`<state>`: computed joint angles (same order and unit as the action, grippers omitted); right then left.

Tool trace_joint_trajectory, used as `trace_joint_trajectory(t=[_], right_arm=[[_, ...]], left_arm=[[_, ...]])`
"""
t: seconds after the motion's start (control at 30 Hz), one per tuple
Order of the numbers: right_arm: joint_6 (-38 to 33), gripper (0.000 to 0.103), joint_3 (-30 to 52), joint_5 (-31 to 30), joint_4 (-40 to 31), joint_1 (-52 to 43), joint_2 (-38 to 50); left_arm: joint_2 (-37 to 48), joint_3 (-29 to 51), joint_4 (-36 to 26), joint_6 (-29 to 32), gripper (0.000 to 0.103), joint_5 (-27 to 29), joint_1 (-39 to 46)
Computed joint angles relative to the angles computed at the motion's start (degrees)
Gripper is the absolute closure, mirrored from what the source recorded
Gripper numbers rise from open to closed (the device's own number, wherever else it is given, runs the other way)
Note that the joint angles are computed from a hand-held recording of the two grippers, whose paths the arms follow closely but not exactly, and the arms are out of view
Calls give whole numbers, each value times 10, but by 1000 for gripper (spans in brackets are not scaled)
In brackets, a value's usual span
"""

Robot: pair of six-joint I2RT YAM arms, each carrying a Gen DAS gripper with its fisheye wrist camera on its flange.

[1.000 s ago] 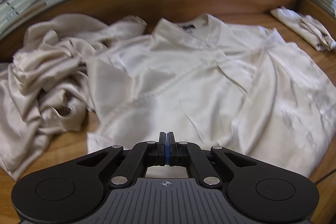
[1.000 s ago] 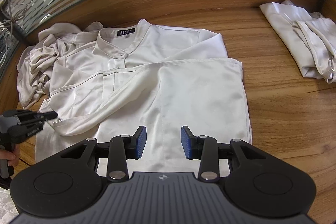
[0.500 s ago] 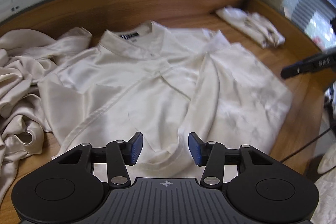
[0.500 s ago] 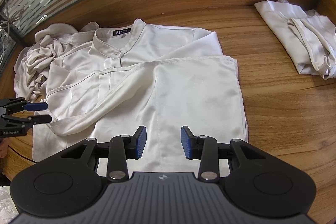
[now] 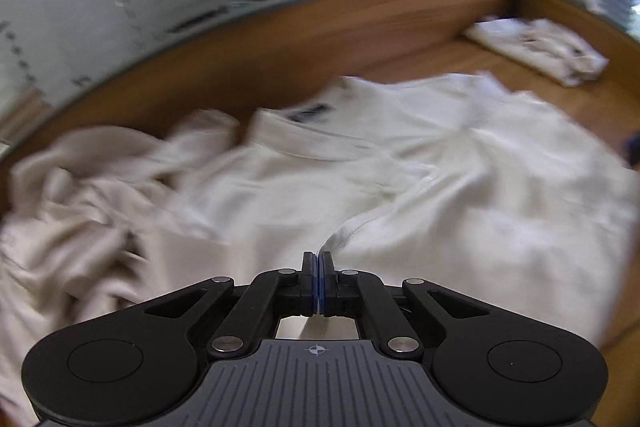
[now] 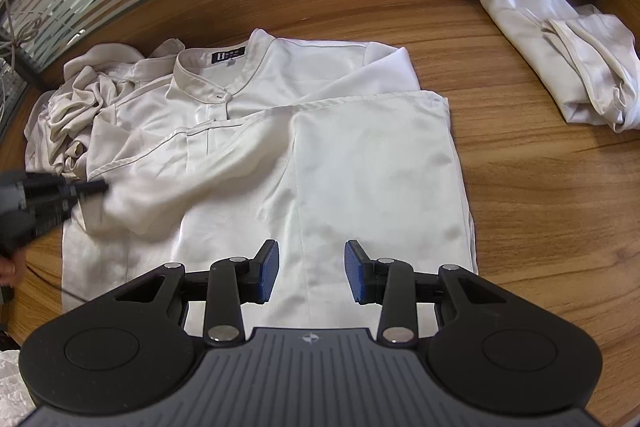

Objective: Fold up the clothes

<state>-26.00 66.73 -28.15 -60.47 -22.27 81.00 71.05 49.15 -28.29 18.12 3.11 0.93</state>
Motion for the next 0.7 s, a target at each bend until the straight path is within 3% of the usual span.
trace_joint_trajectory(t=[0.1, 0.13, 0.2, 0.23, 0.57, 0.7], right_arm=[[1, 62, -3, 2, 4, 4, 1], [2, 62, -4, 2, 5, 5, 1], [2, 62, -2, -1, 6, 6, 2], [1, 62, -1, -2, 6, 5, 2], [-10, 62, 3, 10, 7, 2, 17], [-17, 62, 8, 15, 2, 4, 23]], left_arm=[[55, 44, -12, 5, 88, -39, 3], [53, 47, -13, 6, 73, -38, 9], [47, 51, -14, 7, 56, -32, 22], [39, 52, -17, 7, 54, -22, 33], [-51, 24, -117, 24, 53, 34, 149], [-79, -15, -122, 24, 51, 22, 154]])
